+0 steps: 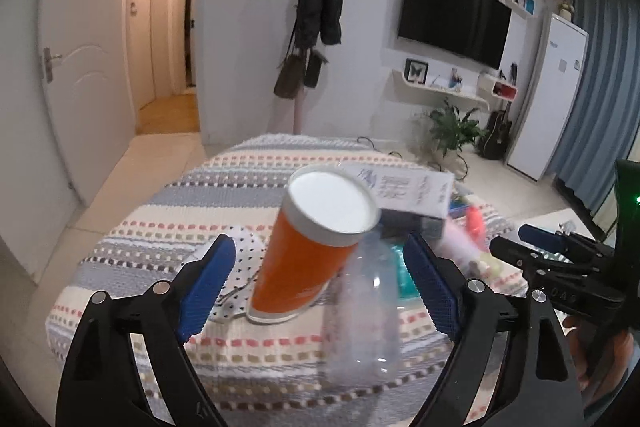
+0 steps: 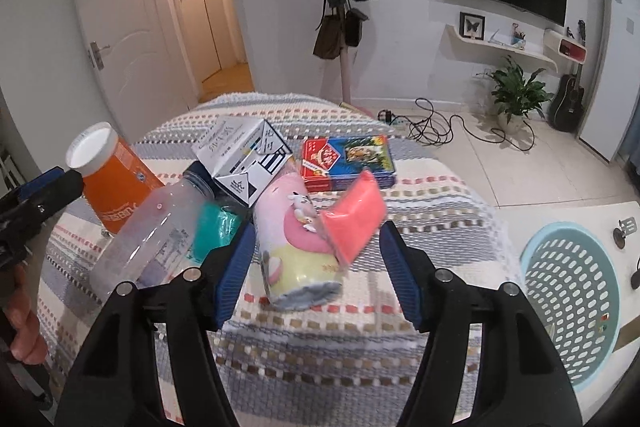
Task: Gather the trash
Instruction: 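Grasp the orange paper cup with the left tool while the right tool grasps the pink bottle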
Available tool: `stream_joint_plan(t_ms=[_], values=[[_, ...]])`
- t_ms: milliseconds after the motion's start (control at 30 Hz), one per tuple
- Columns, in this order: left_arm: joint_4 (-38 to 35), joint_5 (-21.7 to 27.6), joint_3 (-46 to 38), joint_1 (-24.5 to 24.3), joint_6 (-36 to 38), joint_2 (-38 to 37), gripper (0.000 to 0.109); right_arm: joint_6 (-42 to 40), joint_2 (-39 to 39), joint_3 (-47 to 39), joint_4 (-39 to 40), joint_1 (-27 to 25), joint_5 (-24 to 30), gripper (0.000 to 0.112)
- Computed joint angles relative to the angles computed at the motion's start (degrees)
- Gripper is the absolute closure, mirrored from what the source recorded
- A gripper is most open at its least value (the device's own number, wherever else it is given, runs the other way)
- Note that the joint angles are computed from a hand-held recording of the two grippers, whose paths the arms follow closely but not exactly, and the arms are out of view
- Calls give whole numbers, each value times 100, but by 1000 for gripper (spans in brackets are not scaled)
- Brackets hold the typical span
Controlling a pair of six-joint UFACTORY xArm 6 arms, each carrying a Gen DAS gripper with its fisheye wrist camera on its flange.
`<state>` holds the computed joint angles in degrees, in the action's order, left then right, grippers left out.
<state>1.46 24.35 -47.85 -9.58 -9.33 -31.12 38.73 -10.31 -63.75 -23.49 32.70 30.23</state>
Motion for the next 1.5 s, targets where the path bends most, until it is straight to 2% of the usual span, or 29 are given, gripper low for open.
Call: stream_joint_plan(t_ms=[67, 167, 233, 367, 433, 533, 567, 633, 767, 900, 1033, 1200, 1300, 1367, 1500], values=[[-384, 37, -147, 78, 393, 248, 23, -83, 148, -111, 81, 12, 84, 51], [-501, 0, -289, 189, 583, 560, 23, -327, 404, -315, 322, 23, 183, 51], [-930, 11, -443, 217, 986, 789, 23, -395, 535, -428, 380, 49, 253, 51], [-1047, -93, -498, 209, 1121, 982, 24, -558, 790, -674, 443, 129, 396, 52], [-1177, -131, -474, 191, 1189, 1003, 29, -600, 896, -785, 466, 157, 444, 52], [-1375, -50, -485, 191, 1364, 1061, 47, -697, 1099, -1016, 555, 187, 562, 51], [-1356, -30, -474, 193, 1368, 1075, 49, -733, 1150, -1072, 600, 195, 592, 51], [-1303, -154, -368, 167, 1343, 1010, 50, -733, 1234, -1174, 575, 224, 684, 52], [-1150, -327, -126, 167, 1257, 775, 50, -702, 1271, -1217, 500, 277, 810, 64], [-1337, -387, 25, 178, 1396, 513, 51, -443, 941, -926, 307, 373, 870, 64], [-1517, -399, 190, 157, 1446, 182, 51, -400, 416, -480, 480, 478, 1047, 65], [-1718, -391, 360, 73, 1573, -124, 51, -718, -157, 155, 1143, 495, 1102, 65], [-1781, -375, 445, 5, 1592, -255, 51, -813, -216, 241, 1276, 515, 1065, 63], [-1725, -365, 486, -37, 1547, -318, 51, -849, -75, 69, 1346, 501, 1102, 57], [-1602, -338, 542, -106, 1434, -421, 51, -994, 252, -231, 1548, 451, 1093, 56]])
